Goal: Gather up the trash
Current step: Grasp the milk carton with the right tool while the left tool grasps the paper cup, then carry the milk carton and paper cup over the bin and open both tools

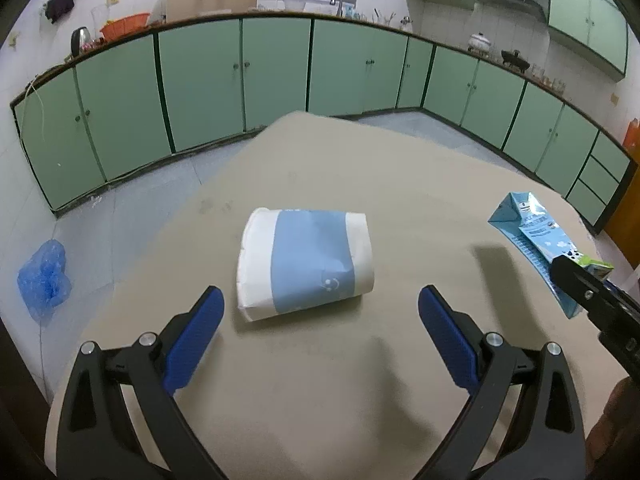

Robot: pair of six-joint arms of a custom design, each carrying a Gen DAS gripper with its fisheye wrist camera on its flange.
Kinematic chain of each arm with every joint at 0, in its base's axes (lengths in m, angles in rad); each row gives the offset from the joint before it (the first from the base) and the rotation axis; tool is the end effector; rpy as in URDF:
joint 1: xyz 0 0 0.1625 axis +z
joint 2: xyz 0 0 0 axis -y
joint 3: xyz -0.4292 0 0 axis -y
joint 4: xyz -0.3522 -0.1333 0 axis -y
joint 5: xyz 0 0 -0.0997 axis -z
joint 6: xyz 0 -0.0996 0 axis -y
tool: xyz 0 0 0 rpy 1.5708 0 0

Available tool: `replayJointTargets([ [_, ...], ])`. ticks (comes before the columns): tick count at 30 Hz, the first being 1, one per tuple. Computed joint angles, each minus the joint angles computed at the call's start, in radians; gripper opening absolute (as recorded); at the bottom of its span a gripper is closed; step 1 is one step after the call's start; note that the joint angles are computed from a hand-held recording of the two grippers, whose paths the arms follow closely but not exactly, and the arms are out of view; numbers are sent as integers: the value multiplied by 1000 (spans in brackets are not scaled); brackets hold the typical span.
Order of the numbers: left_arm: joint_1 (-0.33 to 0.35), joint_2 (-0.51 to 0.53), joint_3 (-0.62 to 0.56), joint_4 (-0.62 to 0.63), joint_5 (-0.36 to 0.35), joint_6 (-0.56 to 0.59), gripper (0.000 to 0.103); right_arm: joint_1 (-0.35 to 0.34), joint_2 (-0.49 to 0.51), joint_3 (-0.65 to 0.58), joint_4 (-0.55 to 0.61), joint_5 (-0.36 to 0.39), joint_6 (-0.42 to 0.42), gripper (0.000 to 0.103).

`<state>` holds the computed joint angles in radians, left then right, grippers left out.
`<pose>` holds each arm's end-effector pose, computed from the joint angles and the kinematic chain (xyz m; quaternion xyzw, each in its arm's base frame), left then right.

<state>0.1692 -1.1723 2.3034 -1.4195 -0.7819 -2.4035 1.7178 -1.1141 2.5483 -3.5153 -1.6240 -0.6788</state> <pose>-0.2392 -0.2478 0.1238 -0.1537 0.7593 -0.4710 0.4218 0.1812 -0.3500 0.1607 0.3820 -0.8887 0.2367 0.0911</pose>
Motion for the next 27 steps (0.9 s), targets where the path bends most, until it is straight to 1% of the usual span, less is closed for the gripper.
replayJointTargets([
  [4,29,-22,7,-13,4,8,94,-4,2,0,12,3,-5,47],
  [5,35,-27,8,-17,5,19,91,-4,3,0,14,2,-4,47],
  [6,42,-34,12,-30,9,37,79,-4,1,-1,21,3,-2,47],
  [7,51,-46,18,-48,11,57,71,-3,-1,-2,29,1,-1,47],
  [8,53,-55,24,-57,11,59,71,-3,-2,-1,30,1,-2,47],
  [10,36,-59,23,-39,16,44,71,-2,-7,1,34,-1,-6,47],
  [17,-30,-20,-34,58,15,6,70,-1,-51,3,74,12,-13,47],
  [21,-70,-6,-65,102,1,-19,70,0,-96,7,106,22,-12,47],
  [27,-113,21,-115,164,-25,-40,70,-3,-188,18,161,41,-8,47],
])
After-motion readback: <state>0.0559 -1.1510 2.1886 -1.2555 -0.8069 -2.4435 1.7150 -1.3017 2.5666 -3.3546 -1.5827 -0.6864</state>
